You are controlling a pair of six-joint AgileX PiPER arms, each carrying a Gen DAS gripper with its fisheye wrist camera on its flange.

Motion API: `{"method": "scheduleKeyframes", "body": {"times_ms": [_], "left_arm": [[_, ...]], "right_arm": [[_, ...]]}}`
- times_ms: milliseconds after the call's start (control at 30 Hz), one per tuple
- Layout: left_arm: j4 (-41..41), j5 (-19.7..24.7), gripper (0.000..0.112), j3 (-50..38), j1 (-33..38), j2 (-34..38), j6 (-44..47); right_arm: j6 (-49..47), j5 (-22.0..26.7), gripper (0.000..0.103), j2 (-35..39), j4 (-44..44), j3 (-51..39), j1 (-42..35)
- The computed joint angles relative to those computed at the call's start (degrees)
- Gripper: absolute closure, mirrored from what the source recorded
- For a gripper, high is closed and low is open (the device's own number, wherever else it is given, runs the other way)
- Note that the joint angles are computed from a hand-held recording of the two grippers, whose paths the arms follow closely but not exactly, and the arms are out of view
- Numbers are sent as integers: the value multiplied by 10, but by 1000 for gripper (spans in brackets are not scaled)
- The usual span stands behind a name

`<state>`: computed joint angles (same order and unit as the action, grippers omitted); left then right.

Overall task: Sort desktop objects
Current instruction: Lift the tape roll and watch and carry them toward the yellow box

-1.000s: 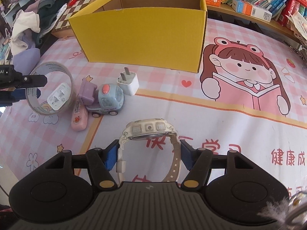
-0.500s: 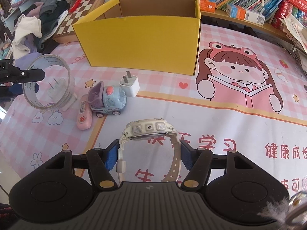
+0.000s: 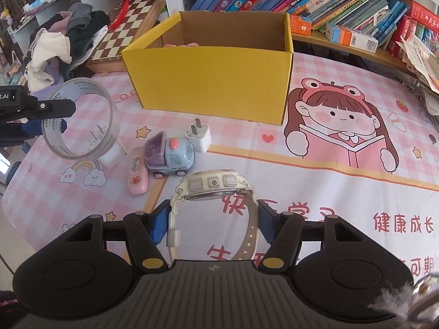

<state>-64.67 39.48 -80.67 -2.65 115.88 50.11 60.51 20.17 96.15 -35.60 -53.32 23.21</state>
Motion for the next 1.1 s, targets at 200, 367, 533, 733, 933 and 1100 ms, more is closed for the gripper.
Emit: {"method": "scheduleKeyframes", "body": {"times_ms": [200,367,533,733,933,1100], "left_arm": [[-10,9,73,0,2,-4,14],[-15,18,73,-7,4,-6,16],[-15,25,73,-26,6,-3,11],[-6,32,73,-64,-1,7,0],[4,32,73,-114,-16,24,-18],[28,18,73,-164,-32,46,-49]], "right_arm": [[7,10,41,-6,-10,-7,9],[-8,16,41,-8,0,-16,14],[-39,22,41,-17,18,-33,6],[-119,30,41,-26,60,-69,-14],[-228,32,41,-16,126,-116,-43],[-330,37,41,2,185,-160,-70]]}}
